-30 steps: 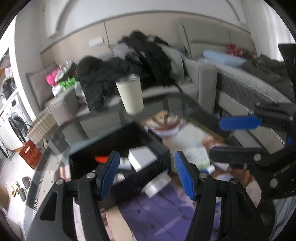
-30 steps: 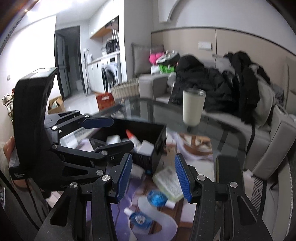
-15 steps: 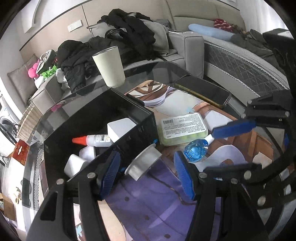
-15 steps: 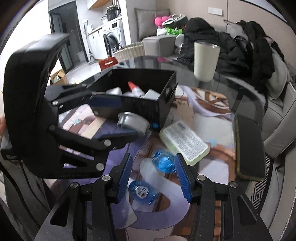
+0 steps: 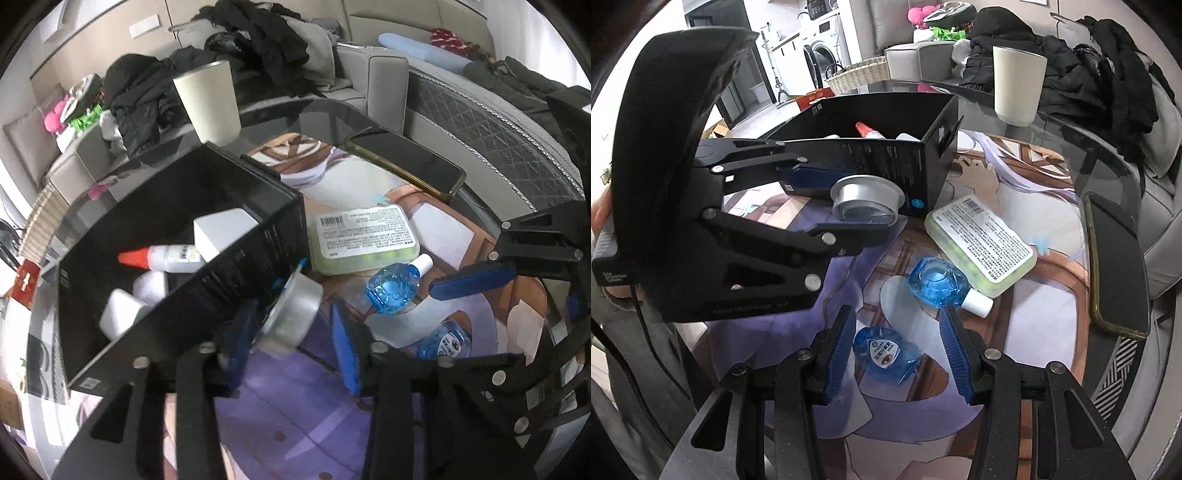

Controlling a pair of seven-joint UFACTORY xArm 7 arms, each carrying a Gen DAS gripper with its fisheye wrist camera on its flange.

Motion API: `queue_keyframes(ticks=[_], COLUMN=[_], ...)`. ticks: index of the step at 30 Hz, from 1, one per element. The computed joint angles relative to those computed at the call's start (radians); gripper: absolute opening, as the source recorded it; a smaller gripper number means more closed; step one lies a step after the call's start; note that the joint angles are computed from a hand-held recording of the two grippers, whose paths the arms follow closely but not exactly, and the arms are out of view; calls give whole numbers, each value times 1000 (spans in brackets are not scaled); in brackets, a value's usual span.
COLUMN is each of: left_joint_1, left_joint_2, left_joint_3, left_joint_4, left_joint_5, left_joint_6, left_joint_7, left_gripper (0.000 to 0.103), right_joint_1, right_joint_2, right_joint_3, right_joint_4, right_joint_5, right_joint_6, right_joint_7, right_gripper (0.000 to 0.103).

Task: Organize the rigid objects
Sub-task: 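Close the left tool on the silver tape roll beside the box, then grasp the blue eye-drop bottle with the right tool while the left tool holds the tape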

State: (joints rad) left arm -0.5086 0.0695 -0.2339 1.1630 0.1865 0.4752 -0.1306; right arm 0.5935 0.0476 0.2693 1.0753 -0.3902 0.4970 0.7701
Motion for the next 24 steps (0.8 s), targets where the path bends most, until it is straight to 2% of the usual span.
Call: queue_keyframes(ticks=[3, 5, 10, 19, 24], left_joint_1=[0, 1, 11, 29, 47], left_joint_2=[-1, -9, -50, -130, -182], left_joint_3=[-2, -4, -11, -1, 13], left_joint_4=[-1, -6, -34, -107, -162], left_joint_5=[-13, -33, -159, -204, -244], left_joint_6=[5, 9, 43, 70, 70], left_joint_7=[8, 22, 90, 109, 132], left_gripper=[18, 15, 15, 15, 15], right_joint_1=[-1, 1, 6, 41, 79], right_joint_2=[3, 5, 14, 57, 117], right_joint_3=[1, 2, 7, 8, 5], right_joint_4=[-1, 0, 3, 62, 139], right_joint_5=[22, 31, 78, 40, 21], right_joint_6=[-2, -1, 4, 68, 101], right_joint_7=[-20, -31, -74, -64, -63], right_gripper=[49, 49, 49, 31, 31])
